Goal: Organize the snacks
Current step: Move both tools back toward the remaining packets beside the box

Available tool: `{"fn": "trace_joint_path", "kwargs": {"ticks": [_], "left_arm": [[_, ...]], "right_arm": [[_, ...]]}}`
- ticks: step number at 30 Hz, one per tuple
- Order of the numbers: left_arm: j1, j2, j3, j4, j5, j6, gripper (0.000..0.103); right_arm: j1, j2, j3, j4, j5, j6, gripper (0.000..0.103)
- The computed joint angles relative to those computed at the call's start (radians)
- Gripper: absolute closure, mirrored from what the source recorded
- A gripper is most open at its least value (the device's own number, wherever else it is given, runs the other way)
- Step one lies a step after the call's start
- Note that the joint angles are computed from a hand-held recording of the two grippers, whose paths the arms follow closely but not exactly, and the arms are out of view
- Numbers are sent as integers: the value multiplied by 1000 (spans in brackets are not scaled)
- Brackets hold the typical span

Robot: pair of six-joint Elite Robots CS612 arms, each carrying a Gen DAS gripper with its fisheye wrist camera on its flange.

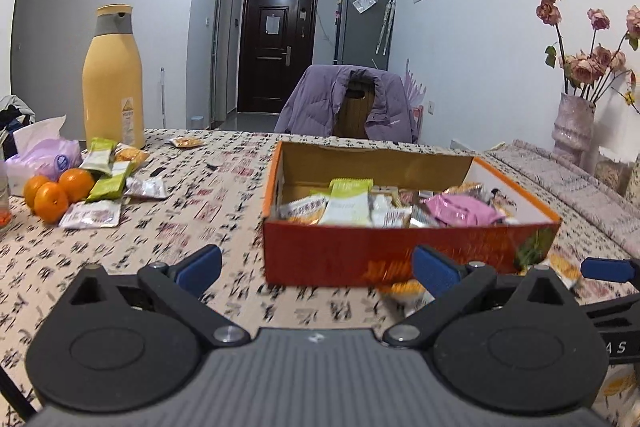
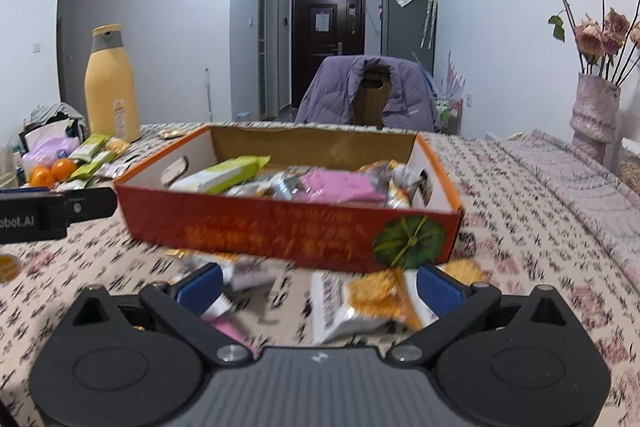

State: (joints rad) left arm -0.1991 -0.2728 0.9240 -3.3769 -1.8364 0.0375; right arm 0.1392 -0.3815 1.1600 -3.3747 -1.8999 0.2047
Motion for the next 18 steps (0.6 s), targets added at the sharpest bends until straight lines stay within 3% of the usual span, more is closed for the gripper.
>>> {"fn": "trace_joint_path", "kwargs": {"ticks": [8,18], "left_arm": [[27,-8,42,8,-23,37,0],[41,7,34,31,-33,34,0]], "right_arm": [[21,-7,16,52,31,14,0],[46,16,-51,186,-12,39,0]]}}
